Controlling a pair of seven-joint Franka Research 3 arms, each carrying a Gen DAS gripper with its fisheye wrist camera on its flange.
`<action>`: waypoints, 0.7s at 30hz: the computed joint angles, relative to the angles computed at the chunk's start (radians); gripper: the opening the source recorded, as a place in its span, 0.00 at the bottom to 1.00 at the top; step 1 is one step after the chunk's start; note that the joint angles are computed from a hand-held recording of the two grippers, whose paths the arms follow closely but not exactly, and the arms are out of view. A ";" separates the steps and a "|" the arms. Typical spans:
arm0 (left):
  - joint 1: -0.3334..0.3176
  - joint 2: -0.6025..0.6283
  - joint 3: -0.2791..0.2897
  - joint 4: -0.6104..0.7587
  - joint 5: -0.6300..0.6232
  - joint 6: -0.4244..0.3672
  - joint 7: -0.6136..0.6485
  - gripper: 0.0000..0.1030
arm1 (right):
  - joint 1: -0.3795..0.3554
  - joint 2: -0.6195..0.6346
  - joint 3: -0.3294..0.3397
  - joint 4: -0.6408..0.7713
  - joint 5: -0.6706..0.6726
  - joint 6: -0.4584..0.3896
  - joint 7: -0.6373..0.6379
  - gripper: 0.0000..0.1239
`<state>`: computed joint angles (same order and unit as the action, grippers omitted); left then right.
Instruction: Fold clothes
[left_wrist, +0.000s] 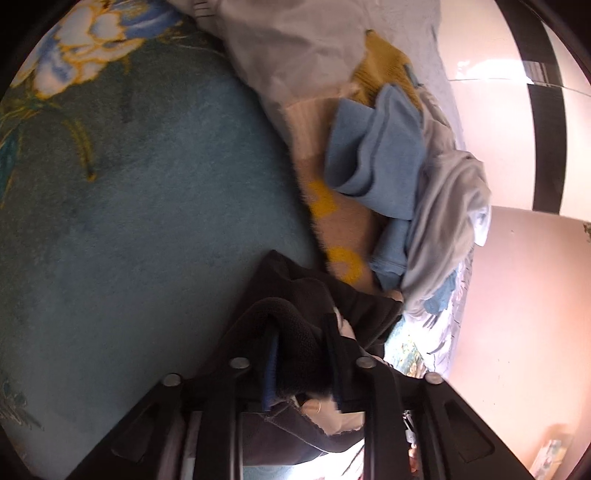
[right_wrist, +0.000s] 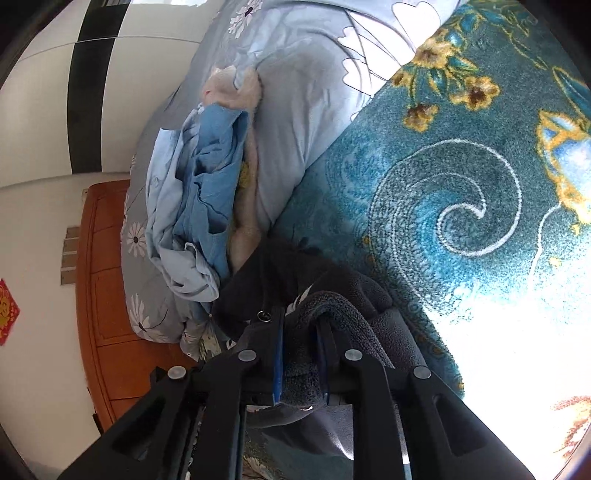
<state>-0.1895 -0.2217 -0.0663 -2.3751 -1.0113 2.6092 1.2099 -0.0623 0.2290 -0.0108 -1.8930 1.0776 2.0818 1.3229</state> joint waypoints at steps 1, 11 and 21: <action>-0.007 -0.007 0.005 -0.002 -0.038 0.012 0.033 0.48 | 0.000 -0.002 0.001 0.002 0.000 -0.001 -0.011 0.19; 0.007 -0.088 0.007 -0.023 0.143 -0.027 -0.039 0.61 | 0.014 -0.086 -0.012 -0.053 0.010 0.022 -0.115 0.31; 0.034 0.053 0.000 0.090 0.198 -0.157 -0.185 0.61 | 0.062 -0.029 0.008 0.002 -0.076 0.006 -0.019 0.31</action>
<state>-0.1555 -0.1686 -0.0659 -2.2854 -0.8135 2.4523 1.0250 -0.0007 0.1999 -0.0029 -1.8910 1.0017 2.0883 1.3036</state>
